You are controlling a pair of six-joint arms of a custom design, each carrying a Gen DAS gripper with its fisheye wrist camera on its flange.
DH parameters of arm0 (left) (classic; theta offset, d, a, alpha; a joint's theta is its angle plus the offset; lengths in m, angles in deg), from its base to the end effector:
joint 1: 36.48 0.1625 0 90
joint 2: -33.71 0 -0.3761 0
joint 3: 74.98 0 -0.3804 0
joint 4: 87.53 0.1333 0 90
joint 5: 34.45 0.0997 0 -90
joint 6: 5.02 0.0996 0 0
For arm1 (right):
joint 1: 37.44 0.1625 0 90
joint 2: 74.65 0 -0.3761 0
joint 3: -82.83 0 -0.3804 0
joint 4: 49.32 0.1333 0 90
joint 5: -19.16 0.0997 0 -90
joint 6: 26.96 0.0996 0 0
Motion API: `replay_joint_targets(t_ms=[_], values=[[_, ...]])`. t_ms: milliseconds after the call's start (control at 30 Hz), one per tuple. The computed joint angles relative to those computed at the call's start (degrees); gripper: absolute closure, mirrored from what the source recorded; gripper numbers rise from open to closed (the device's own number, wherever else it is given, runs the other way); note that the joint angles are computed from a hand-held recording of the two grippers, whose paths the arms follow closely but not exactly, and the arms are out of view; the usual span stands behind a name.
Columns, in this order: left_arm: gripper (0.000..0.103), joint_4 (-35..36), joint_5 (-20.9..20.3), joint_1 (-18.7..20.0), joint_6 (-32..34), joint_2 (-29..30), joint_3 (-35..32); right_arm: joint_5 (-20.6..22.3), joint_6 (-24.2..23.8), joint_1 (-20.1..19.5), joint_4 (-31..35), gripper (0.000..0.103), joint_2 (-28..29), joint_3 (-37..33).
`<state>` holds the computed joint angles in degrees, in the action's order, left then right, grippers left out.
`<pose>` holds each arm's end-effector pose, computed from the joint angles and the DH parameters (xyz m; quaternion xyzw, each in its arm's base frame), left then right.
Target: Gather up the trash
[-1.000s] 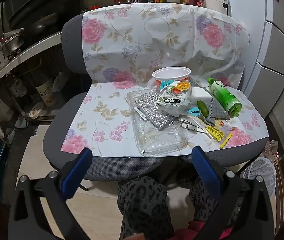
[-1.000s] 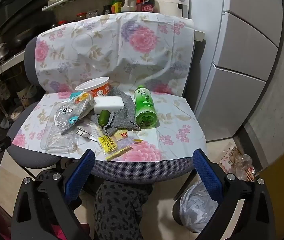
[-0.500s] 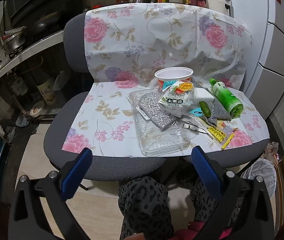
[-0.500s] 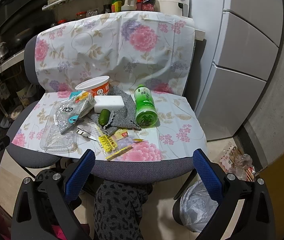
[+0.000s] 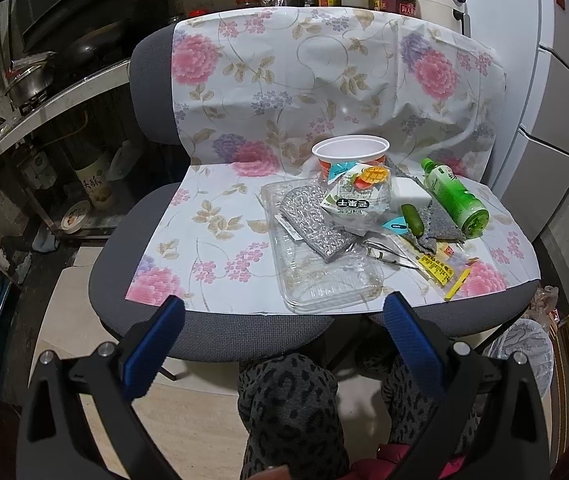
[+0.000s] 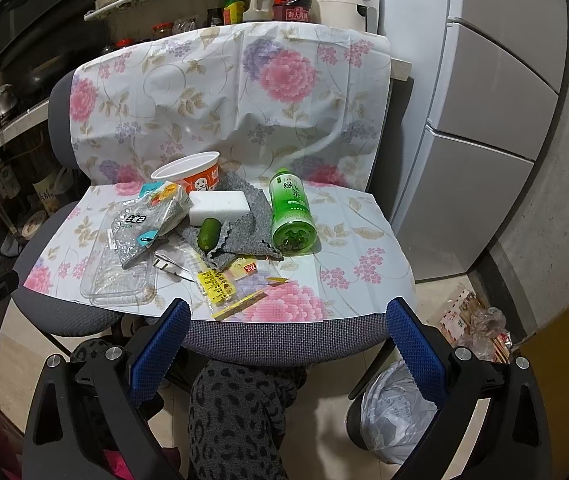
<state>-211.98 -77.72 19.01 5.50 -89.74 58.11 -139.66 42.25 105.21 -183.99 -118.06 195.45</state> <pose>0.0071 -0.3530 0.3925 0.2646 0.8609 -0.2734 0.3379 0.4093 -0.2615 -0.0088 0.0027 -0.8151 0.3974 0.4215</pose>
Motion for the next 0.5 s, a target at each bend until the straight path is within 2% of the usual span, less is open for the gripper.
replay_joint_targets(t_ms=[500], values=[[0.007, 0.3, 0.0, -0.1, -0.2, -0.1, 0.0, 0.1, 0.3, -0.2, 0.8, 0.006, -0.3, 0.1]])
